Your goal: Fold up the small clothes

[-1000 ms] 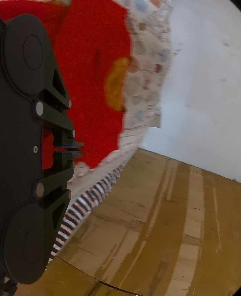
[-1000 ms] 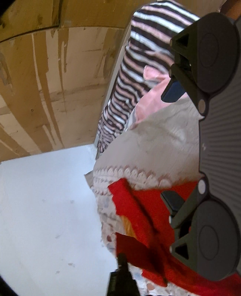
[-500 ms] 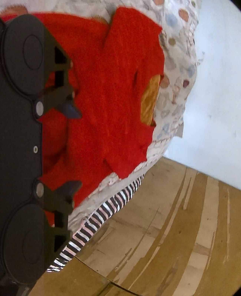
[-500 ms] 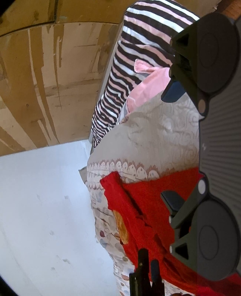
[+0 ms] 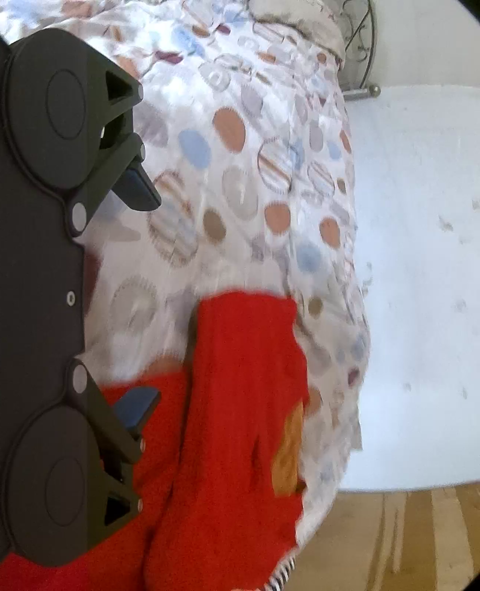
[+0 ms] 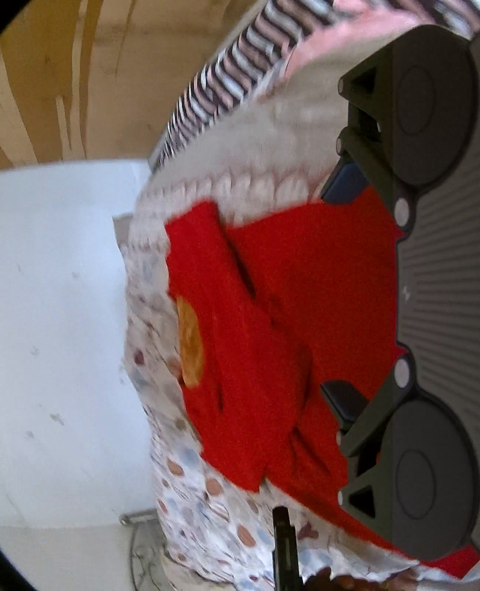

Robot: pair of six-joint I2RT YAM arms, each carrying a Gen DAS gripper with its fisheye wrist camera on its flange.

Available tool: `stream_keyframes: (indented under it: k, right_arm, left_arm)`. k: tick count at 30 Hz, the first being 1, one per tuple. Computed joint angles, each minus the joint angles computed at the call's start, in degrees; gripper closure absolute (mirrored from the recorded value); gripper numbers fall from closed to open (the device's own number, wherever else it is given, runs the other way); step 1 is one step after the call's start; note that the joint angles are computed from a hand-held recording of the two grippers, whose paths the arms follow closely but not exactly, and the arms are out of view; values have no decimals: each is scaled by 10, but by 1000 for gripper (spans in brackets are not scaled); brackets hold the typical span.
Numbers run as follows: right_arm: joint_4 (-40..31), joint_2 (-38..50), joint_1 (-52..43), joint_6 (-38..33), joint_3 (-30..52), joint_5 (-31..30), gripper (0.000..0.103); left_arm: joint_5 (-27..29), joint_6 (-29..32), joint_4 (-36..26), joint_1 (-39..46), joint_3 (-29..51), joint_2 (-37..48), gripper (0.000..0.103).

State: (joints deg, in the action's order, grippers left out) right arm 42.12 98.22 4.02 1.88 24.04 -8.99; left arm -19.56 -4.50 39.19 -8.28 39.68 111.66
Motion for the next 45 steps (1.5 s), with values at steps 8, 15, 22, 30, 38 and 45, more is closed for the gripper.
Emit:
stream_keyframes:
  k: [8,15,22,30,38,45]
  right_arm:
    - [-28,124,64,-22,171,87,0]
    - [-40,216,20,17,221,17,0]
    - [-20,221,4,25,213,-12,0]
    - [-23,217,7,29,215,-9,0]
    - [-25,175,-23,53,176,-65,0]
    - [50,27,-90,3,-33,-109,0]
  left_arm:
    - [42,38,-66,44,155,105,2]
    - [-6,53,-11,44,197,155,2]
    - [-45,-3,2,52,202,143,1]
    - [-104,-26,-87,34,197,135,3]
    - [-116,-139,-73,10,3,-23,1]
    - [-40,-161,-31,-33,-196,-205,1]
